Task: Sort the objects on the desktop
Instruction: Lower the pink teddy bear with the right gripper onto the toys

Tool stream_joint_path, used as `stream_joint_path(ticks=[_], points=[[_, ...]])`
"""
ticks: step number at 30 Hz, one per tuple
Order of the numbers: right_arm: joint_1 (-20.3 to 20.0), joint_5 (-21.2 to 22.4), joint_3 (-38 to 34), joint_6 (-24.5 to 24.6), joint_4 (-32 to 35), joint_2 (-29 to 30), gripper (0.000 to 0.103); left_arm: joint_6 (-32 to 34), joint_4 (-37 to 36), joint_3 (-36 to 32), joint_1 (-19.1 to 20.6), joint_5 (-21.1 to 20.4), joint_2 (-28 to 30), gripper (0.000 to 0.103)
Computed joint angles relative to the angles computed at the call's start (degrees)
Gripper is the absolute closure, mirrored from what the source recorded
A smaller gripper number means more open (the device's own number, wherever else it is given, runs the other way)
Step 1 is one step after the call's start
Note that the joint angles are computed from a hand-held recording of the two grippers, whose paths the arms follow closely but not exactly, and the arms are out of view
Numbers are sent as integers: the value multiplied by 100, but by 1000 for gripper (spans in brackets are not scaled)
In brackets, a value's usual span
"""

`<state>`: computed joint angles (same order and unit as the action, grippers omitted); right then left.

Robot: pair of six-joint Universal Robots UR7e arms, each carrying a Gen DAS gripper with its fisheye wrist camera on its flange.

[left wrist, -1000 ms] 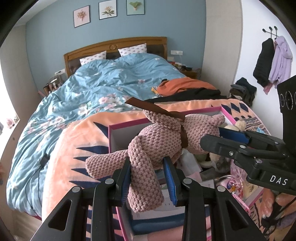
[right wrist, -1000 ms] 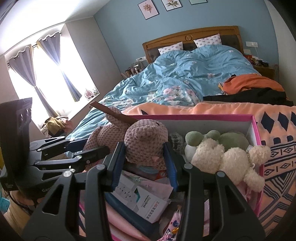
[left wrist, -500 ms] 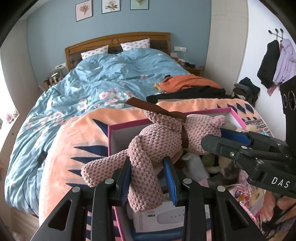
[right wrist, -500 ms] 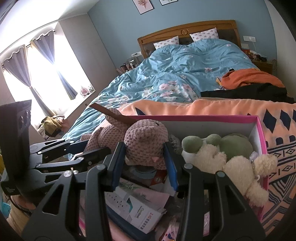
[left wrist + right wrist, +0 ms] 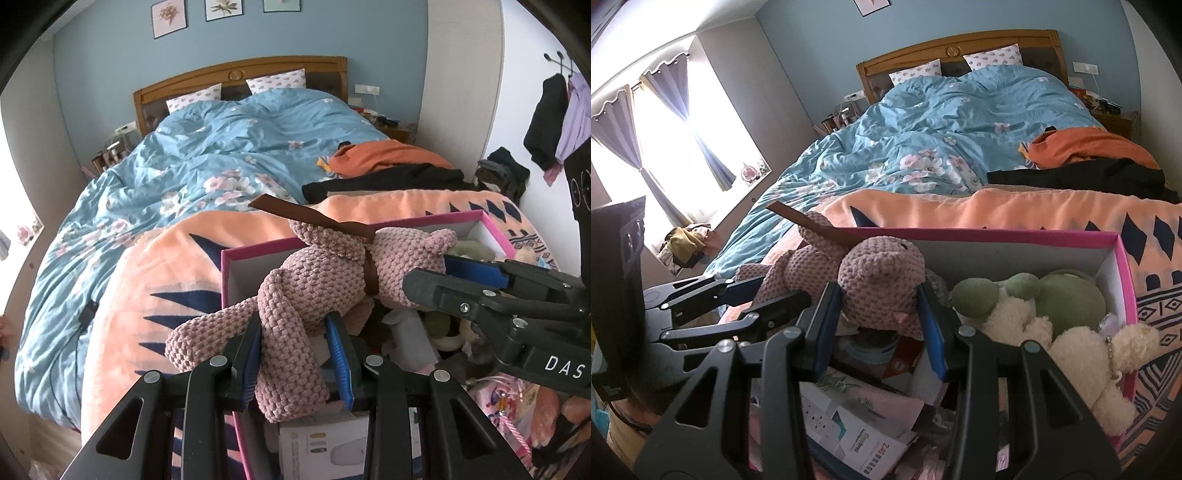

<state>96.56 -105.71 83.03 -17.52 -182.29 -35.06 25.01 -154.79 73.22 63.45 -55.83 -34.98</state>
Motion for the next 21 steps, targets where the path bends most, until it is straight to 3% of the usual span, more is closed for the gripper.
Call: stream_joint_path(ticks=[6, 11, 15, 21], points=[[-48, 52, -140, 249, 254, -4, 58, -111, 125, -127, 42, -129, 20, 63], [-55, -62, -227, 342, 198, 19, 58, -160, -10, -132, 66, -249, -20, 46], [-46, -129, -259, 291, 240, 20, 58, -352, 35, -217, 149, -436, -55, 45], [9, -240, -110, 88, -175, -1, 58, -392, -149, -123, 164, -379, -117, 45]])
